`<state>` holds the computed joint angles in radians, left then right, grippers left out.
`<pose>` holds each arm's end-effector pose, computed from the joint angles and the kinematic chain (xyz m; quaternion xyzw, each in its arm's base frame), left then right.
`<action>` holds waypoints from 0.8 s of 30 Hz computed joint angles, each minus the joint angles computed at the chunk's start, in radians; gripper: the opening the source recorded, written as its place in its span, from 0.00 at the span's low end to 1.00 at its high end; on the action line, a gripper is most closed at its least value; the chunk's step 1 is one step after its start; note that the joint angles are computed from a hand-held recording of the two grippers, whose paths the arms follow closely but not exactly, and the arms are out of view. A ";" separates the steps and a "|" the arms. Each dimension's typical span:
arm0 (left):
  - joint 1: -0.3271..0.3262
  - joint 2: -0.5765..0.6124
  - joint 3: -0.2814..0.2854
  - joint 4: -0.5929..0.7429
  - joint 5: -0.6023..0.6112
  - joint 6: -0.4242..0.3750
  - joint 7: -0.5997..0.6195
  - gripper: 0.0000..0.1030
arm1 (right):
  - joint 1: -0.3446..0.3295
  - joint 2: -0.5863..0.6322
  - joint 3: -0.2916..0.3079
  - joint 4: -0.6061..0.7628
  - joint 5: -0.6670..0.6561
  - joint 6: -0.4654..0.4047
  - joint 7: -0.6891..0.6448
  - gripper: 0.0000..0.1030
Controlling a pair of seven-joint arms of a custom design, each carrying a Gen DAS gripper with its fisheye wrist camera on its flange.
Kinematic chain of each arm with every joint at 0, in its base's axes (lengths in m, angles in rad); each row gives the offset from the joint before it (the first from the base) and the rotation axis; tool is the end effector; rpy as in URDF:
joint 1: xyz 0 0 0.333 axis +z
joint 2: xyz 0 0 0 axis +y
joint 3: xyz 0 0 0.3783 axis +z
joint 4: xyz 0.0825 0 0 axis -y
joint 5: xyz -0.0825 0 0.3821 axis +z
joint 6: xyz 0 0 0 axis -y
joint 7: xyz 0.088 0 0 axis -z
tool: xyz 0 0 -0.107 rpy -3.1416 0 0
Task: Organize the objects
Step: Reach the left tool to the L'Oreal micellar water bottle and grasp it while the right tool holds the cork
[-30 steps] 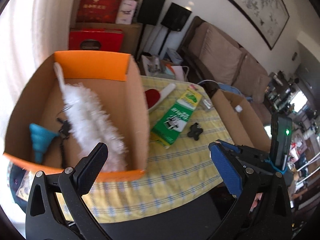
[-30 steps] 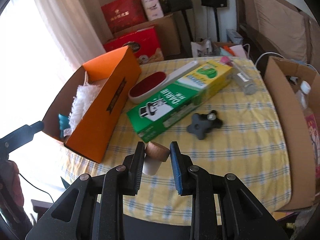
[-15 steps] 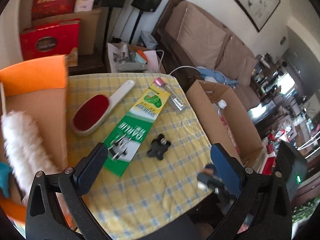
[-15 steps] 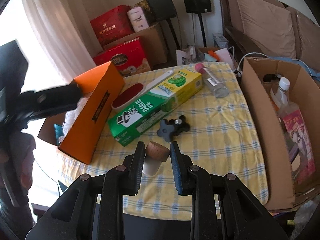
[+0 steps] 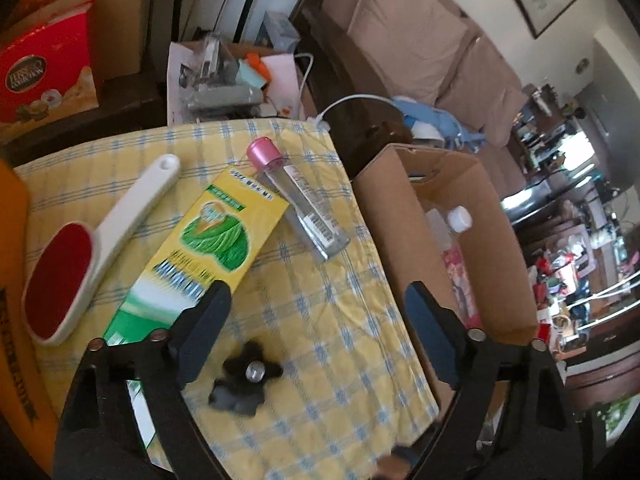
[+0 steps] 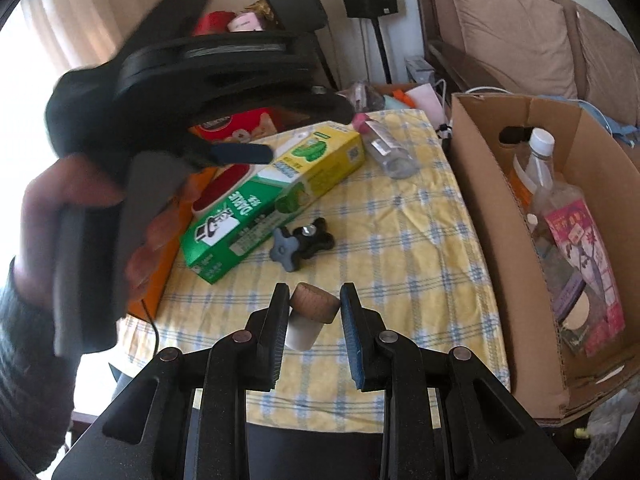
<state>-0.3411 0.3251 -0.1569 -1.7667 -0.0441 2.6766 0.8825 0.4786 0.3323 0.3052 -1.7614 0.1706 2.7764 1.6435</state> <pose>0.6253 -0.3220 0.5082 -0.7544 0.5878 -0.2915 0.0181 0.5264 0.4718 0.5248 -0.8103 0.4687 -0.0252 0.3508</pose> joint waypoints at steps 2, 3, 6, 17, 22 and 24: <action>0.002 0.043 -0.004 0.052 -0.012 -0.028 0.003 0.76 | -0.002 -0.001 -0.002 -0.004 0.001 0.001 0.001 0.24; 0.004 0.064 -0.007 0.078 -0.020 -0.045 0.006 0.76 | -0.005 -0.001 -0.002 -0.008 0.005 0.002 0.000 0.24; -0.005 0.125 -0.002 0.160 -0.025 -0.102 0.004 0.69 | -0.013 -0.001 0.002 -0.014 0.016 0.003 -0.005 0.24; -0.043 0.276 0.041 0.377 0.011 -0.227 -0.055 0.66 | -0.026 -0.002 -0.004 -0.025 0.035 -0.016 -0.007 0.24; -0.091 0.350 0.085 0.523 0.112 -0.360 -0.121 0.66 | -0.024 -0.003 -0.009 -0.025 0.031 -0.019 -0.001 0.24; -0.110 0.386 0.096 0.595 0.156 -0.430 -0.127 0.66 | -0.024 -0.006 -0.009 -0.030 0.033 -0.017 0.002 0.24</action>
